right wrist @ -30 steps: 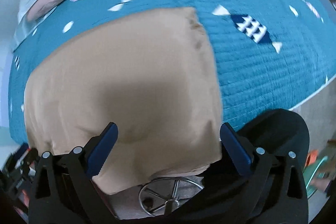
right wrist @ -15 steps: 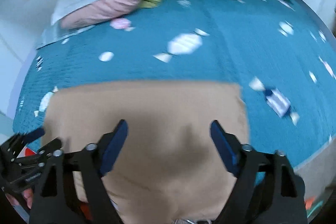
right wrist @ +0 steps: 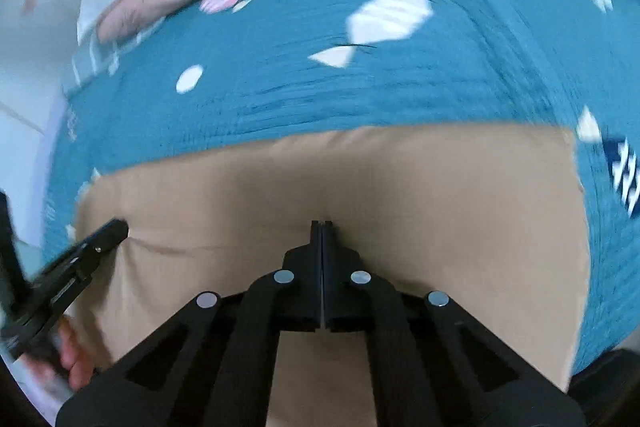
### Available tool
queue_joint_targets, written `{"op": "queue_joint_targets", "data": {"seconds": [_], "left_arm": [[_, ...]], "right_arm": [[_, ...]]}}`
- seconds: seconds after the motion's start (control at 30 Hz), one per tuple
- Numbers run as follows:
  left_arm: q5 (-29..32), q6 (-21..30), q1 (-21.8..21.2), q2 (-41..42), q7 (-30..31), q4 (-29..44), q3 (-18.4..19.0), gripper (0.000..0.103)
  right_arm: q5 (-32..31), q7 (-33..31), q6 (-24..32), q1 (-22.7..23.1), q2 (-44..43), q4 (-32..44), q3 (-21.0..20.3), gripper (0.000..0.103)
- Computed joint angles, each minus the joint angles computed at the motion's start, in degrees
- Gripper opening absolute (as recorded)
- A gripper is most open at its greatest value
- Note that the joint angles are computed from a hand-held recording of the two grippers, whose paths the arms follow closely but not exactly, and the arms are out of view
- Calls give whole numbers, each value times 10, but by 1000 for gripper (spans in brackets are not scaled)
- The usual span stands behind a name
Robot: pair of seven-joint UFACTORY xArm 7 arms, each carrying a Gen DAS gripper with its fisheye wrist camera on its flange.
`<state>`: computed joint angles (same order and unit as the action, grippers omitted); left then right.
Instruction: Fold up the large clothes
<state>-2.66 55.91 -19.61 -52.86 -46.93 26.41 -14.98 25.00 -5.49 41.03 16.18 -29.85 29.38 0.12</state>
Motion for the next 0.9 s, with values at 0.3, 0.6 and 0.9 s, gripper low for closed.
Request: {"op": "queue_joint_targets", "data": {"seconds": [0.3,0.6,0.9], "left_arm": [[7,142,40,-106,-7,0,13,3],[-49,76,-44,-2,-23,78,-82,4],[-101,156,-153,-99,-104,-10,-72,2]], "right_arm": [[-175,114,69,-119,-119,-36,25,0],[-72,112,125,68,-231,-82,61,6],[-123,152,262,84,-307,-144,76,0]]}}
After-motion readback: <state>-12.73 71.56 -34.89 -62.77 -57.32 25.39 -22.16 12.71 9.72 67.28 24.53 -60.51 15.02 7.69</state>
